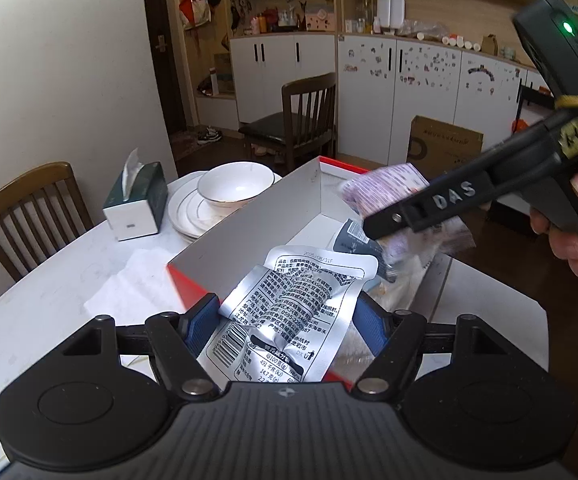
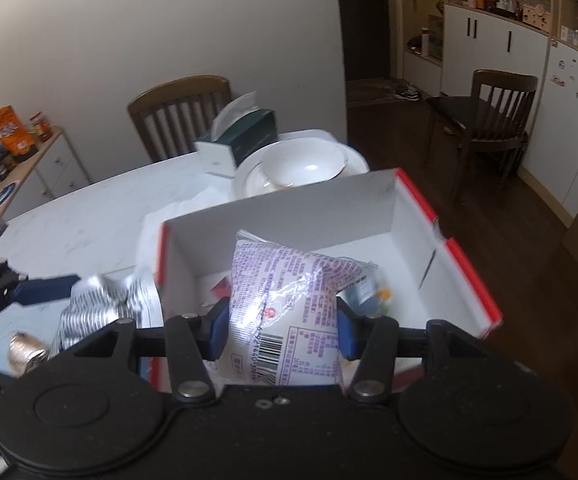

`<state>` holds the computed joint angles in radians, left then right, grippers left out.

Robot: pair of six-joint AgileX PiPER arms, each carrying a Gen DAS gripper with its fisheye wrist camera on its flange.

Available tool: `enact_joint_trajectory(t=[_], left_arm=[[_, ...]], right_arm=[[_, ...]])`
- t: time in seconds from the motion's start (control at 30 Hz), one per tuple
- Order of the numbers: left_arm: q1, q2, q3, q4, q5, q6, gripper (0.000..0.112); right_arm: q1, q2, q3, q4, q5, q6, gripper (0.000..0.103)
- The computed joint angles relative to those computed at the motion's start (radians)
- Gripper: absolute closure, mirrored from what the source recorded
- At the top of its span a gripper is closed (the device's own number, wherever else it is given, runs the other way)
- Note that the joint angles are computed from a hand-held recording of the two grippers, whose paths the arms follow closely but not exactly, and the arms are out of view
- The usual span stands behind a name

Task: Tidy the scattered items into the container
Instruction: 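Carry the bread bag and foil sachet over the red box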

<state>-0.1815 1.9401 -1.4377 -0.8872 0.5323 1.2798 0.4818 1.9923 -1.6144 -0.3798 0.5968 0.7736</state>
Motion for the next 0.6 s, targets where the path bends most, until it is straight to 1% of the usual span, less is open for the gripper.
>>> enact_joint_trajectory(t=[0.1,0.2,0.37,0.43,0.53,0.6], left_arm=[[-0.047,0.028,-0.031,0.061,-0.054,-0.056,0.04],[-0.084,0.07,-0.092,0.168,-0.069,-0.181,0.04],[-0.138,0.155,-0.215,0.378,-0.067,-0.415,0.04],[-0.154,0.185,-0.257,0.449,-0.064,-0.494,0.04],[-0.175,0.232,-0.332,0.547,-0.029,-0.611,0.04],[-0.187,0.262,-0.376,0.598,-0.006,-0.661,0.04]], right_arm=[[-0.034,0.043,-0.062,0.026,0.016,-0.047,0.053],[-0.062,0.097,-0.137,0.067,0.039,-0.115,0.053],[-0.105,0.204,-0.287,0.155,0.096,-0.228,0.053],[-0.112,0.247,-0.348,0.164,0.125,-0.248,0.052],[-0.122,0.304,-0.429,0.178,0.162,-0.275,0.052],[-0.127,0.347,-0.492,0.173,0.192,-0.287,0.052]])
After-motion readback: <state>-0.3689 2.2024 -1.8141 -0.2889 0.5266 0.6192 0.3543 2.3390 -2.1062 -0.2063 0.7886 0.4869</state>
